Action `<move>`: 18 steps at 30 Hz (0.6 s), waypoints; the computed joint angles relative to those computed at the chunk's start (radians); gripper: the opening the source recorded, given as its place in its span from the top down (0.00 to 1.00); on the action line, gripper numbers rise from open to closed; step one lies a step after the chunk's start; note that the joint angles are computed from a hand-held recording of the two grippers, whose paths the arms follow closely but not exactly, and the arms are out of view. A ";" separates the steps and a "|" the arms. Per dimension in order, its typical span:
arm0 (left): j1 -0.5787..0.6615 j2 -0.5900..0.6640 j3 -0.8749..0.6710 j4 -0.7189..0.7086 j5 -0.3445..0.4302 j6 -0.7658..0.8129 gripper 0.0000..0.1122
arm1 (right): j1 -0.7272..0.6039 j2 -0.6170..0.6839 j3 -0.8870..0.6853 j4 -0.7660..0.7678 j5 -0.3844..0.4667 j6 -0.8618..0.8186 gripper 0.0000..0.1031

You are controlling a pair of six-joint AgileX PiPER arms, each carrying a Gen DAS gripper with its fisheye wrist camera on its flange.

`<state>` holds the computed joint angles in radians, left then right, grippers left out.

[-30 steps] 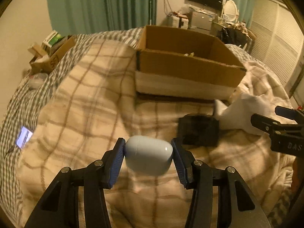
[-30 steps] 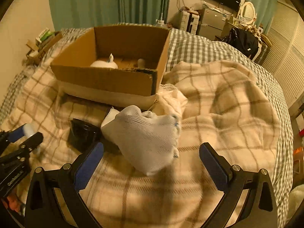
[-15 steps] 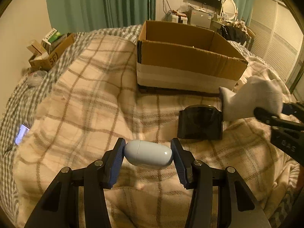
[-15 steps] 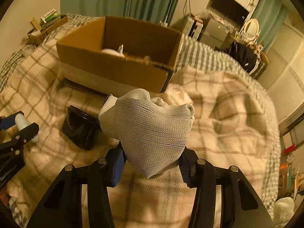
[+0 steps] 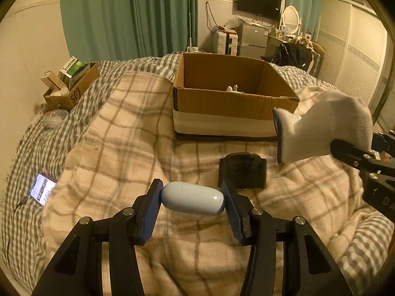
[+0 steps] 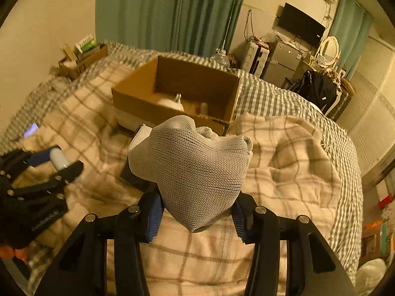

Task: Organize objects
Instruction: 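Carry the earbud case and sock into the box and open both tools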

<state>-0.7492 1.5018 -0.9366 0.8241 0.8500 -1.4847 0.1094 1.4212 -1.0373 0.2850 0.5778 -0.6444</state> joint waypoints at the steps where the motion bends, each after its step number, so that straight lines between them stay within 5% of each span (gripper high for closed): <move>1: 0.001 0.003 -0.017 -0.010 0.014 0.021 0.55 | -0.010 -0.012 -0.002 0.024 0.013 -0.017 0.54; 5: 0.000 0.016 -0.104 -0.010 0.086 0.104 0.55 | -0.038 -0.028 -0.051 0.088 0.070 -0.056 0.54; 18: 0.303 0.127 -0.591 -0.167 0.075 0.572 0.55 | 0.043 0.256 -0.766 0.177 0.213 0.011 0.54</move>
